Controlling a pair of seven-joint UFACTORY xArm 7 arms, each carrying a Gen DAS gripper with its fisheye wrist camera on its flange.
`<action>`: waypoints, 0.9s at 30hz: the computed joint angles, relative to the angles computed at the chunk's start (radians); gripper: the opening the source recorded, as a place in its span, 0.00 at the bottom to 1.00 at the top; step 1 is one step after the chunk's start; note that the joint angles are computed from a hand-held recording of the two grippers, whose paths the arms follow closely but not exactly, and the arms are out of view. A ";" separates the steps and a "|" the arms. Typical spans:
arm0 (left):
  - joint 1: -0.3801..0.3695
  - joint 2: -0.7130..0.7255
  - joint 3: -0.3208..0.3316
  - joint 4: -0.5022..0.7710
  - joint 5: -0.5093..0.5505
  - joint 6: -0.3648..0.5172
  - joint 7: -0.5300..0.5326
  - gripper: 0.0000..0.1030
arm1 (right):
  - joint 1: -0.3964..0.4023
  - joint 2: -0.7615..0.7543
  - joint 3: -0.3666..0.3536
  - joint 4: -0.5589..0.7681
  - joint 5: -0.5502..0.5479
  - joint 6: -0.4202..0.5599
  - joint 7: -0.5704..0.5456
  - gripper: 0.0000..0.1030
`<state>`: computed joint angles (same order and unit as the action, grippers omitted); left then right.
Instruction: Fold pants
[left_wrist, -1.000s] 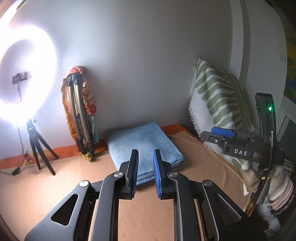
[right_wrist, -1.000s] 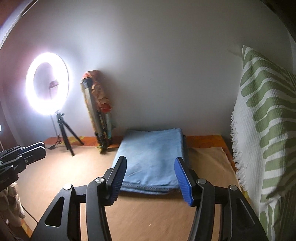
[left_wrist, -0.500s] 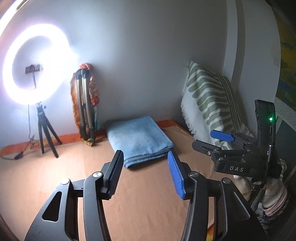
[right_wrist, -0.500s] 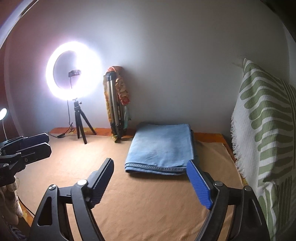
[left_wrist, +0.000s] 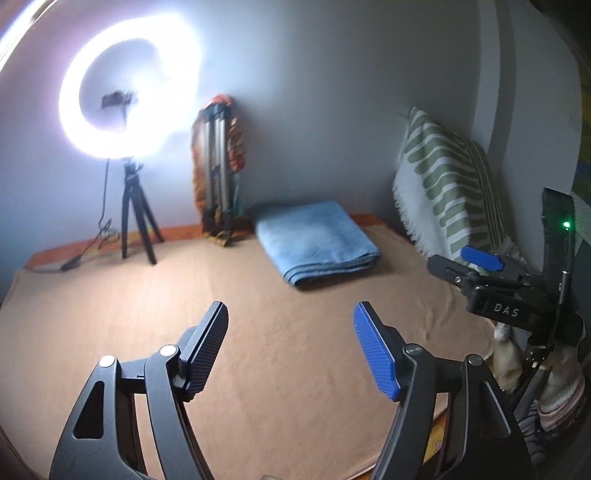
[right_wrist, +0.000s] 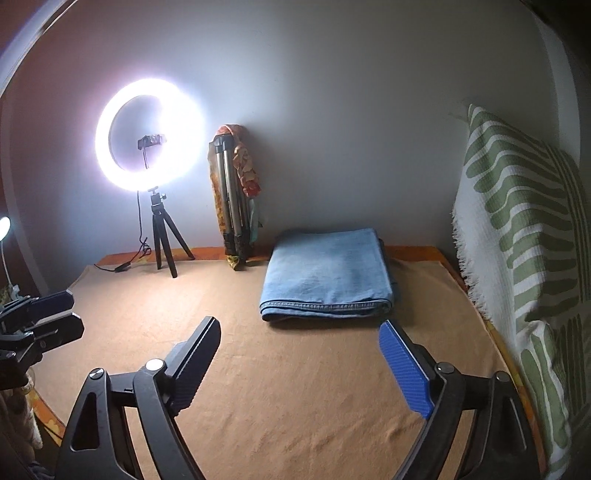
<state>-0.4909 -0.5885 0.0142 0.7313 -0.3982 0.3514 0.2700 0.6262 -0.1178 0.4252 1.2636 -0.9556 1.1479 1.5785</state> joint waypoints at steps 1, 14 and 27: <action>0.003 -0.005 0.003 -0.010 -0.003 0.003 -0.005 0.69 | 0.004 0.008 0.007 0.004 -0.005 0.011 0.005 0.88; 0.046 -0.037 -0.002 -0.066 0.033 0.003 -0.045 0.69 | 0.059 0.062 -0.014 0.023 -0.053 0.043 0.036 1.00; 0.085 -0.045 -0.019 -0.099 0.104 -0.027 -0.101 0.80 | 0.067 0.061 -0.025 -0.002 -0.043 0.021 0.065 1.00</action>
